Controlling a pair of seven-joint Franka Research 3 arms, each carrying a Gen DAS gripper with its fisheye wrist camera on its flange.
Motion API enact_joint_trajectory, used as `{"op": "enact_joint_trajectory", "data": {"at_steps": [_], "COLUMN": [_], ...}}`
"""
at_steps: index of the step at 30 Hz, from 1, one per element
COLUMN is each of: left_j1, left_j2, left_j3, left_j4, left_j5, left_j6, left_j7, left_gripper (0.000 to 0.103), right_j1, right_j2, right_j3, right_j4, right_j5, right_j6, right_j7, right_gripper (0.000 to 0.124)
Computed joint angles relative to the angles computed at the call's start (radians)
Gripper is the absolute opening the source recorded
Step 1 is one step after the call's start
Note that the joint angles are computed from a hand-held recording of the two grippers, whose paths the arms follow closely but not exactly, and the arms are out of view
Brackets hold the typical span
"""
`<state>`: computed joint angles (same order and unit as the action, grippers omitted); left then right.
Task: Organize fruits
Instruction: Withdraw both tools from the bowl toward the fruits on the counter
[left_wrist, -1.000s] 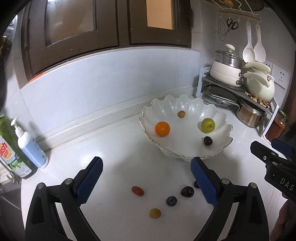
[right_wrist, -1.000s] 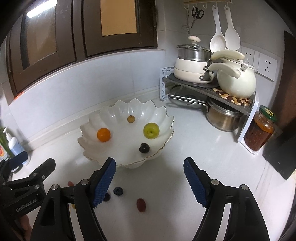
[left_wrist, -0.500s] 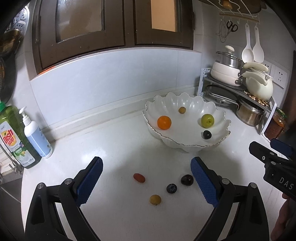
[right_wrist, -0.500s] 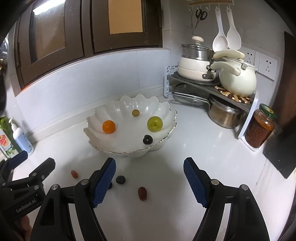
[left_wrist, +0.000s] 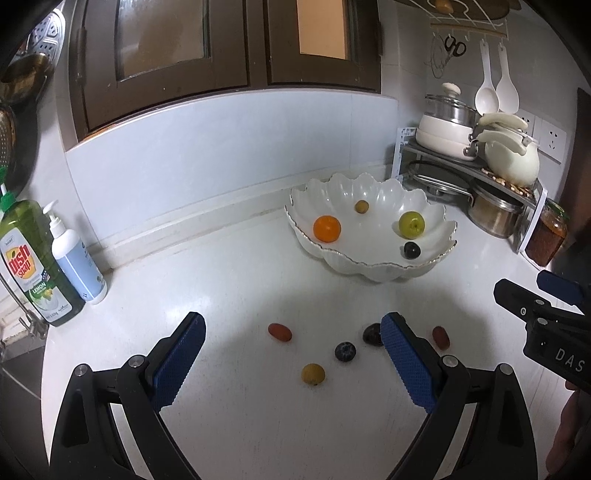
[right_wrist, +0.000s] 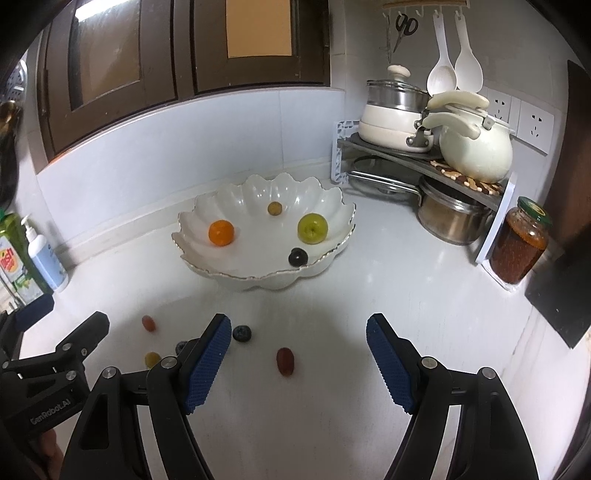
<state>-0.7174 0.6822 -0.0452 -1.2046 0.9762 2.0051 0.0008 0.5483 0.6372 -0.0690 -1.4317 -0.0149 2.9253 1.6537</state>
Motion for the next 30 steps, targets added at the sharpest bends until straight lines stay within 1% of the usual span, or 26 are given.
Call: {"op": "enact_joint_trajectory", "data": {"at_steps": [10,15,19,23,27,30], "left_j1": [0.002,0.01,0.02,0.027,0.033,0.045], "left_j2": [0.0,0.002,0.007,0.013,0.013,0.011], "left_j3": [-0.004,-0.005,-0.007,-0.007,-0.006,-0.009], "left_j4": [-0.03,-0.042,-0.05,-0.056,-0.071,-0.088], "left_j5": [0.015,0.009,-0.002,-0.015,-0.022,-0.031], "left_j6": [0.024,0.049,0.073,0.093,0.115,0.146], "left_j7": [0.02,0.031,0.04,0.046,0.05,0.057], "left_gripper": [0.096,0.093,0.088,0.086,0.084,0.077], "right_j1": [0.014,0.006,0.001,-0.006,-0.024,-0.03], "right_j2": [0.005,0.021,0.038,0.054,0.073,0.091], "right_j3": [-0.009,0.005,0.017,0.031,0.059,0.075], "right_j4": [-0.02,-0.005,0.014,0.03,0.054,0.078], "right_j5": [-0.01,-0.007,0.001,0.011,0.032,0.045], "right_j6": [0.016,0.015,0.007,0.003,-0.011,-0.024], "right_j7": [-0.005,-0.036,-0.062,-0.096,-0.141,-0.175], "right_gripper": [0.076,0.076,0.076,0.076,0.076,0.076]}}
